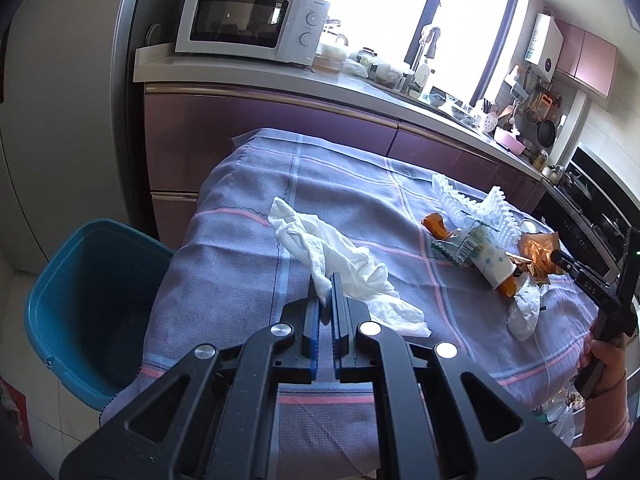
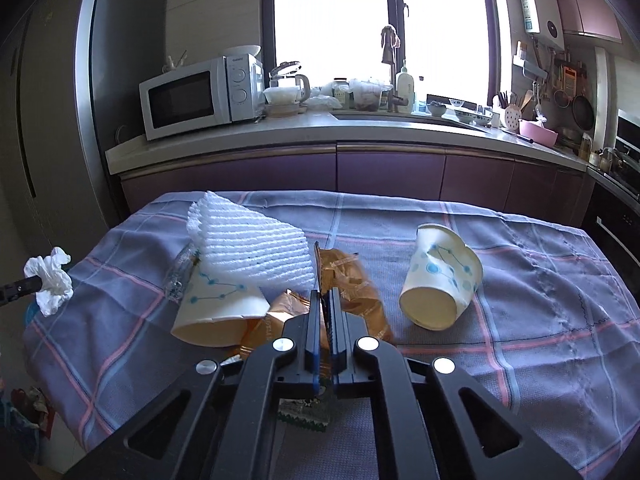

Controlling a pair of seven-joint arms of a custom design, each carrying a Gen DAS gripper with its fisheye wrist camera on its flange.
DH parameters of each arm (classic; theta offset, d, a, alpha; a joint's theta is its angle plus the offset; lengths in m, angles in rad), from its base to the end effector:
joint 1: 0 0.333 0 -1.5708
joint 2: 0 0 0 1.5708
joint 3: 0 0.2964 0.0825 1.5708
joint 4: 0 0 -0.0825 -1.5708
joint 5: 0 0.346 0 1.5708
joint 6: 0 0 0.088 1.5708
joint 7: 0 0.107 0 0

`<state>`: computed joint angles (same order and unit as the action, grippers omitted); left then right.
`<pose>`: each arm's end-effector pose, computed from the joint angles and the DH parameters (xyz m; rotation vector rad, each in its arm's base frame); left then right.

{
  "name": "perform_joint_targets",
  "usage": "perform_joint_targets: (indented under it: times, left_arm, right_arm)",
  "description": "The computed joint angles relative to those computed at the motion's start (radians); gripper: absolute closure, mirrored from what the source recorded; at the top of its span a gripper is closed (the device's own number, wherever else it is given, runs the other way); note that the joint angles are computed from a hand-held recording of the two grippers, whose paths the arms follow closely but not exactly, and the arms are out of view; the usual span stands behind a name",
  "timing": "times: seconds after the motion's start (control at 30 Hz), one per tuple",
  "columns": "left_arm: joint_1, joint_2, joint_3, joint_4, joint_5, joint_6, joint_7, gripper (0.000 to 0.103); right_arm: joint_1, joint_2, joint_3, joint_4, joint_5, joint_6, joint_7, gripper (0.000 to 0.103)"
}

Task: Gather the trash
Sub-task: 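Carry tissue and wrapper to the teal bin and open both tools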

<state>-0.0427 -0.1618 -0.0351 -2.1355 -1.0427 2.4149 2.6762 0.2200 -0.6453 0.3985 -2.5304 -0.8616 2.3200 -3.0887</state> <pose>0.5087 -0.0451 0.5222 -1.3439 2.3250 -1.3142 0.3063 0.2214 0.5206 -1.1694 2.0368 -1.0538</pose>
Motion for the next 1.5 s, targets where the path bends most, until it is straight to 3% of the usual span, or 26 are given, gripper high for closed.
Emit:
perform_joint_targets:
  times: [0.2, 0.5, 0.67, 0.87, 0.97, 1.07, 1.23, 1.33, 1.4, 1.47, 1.5]
  left_arm:
    - [0.01, -0.01, 0.012, 0.0, -0.017, 0.008, 0.02, 0.098]
    - [0.046, -0.034, 0.052, -0.002, -0.042, 0.041, 0.037, 0.098]
    - [0.079, -0.013, 0.072, 0.018, -0.047, 0.055, 0.024, 0.098]
    - [0.131, 0.035, 0.076, 0.047, -0.016, 0.096, -0.014, 0.098]
    - [0.157, 0.074, 0.072, 0.068, 0.017, 0.123, -0.05, 0.098]
    - [0.184, 0.12, 0.066, 0.096, 0.04, 0.141, -0.074, 0.098]
    - [0.224, 0.201, 0.042, 0.151, 0.094, 0.162, -0.124, 0.097]
    - [0.245, 0.253, 0.021, 0.189, 0.126, 0.156, -0.162, 0.097]
    - [0.256, 0.289, 0.006, 0.213, 0.154, 0.158, -0.191, 0.097]
    - [0.266, 0.322, -0.008, 0.237, 0.189, 0.152, -0.228, 0.097]
    - [0.269, 0.34, -0.014, 0.25, 0.212, 0.153, -0.252, 0.097]
  right_arm:
    - [-0.011, -0.038, 0.027, 0.046, -0.054, 0.041, 0.014, 0.101]
    - [-0.067, 0.106, 0.079, 0.23, -0.239, 0.254, 0.012, 0.101]
    - [-0.052, 0.273, 0.047, 0.352, -0.332, 0.391, 0.033, 0.101]
    - [0.016, 0.573, -0.011, 0.582, -0.387, 0.559, -0.023, 0.101]
    - [0.053, 0.724, -0.045, 0.704, -0.34, 0.653, -0.106, 0.101]
    - [0.072, 0.866, -0.043, 0.823, -0.204, 0.71, -0.272, 0.101]
    - [0.053, 1.082, 0.067, 1.032, 0.065, 0.676, -0.623, 0.101]
    - [0.068, 1.199, 0.119, 1.174, 0.173, 0.592, -0.786, 0.101]
    - [0.1, 1.267, 0.121, 1.271, 0.222, 0.525, -0.852, 0.101]
    - [0.115, 1.355, 0.158, 1.391, 0.303, 0.43, -0.96, 0.101]
    - [0.143, 1.393, 0.144, 1.461, 0.325, 0.374, -0.977, 0.101]
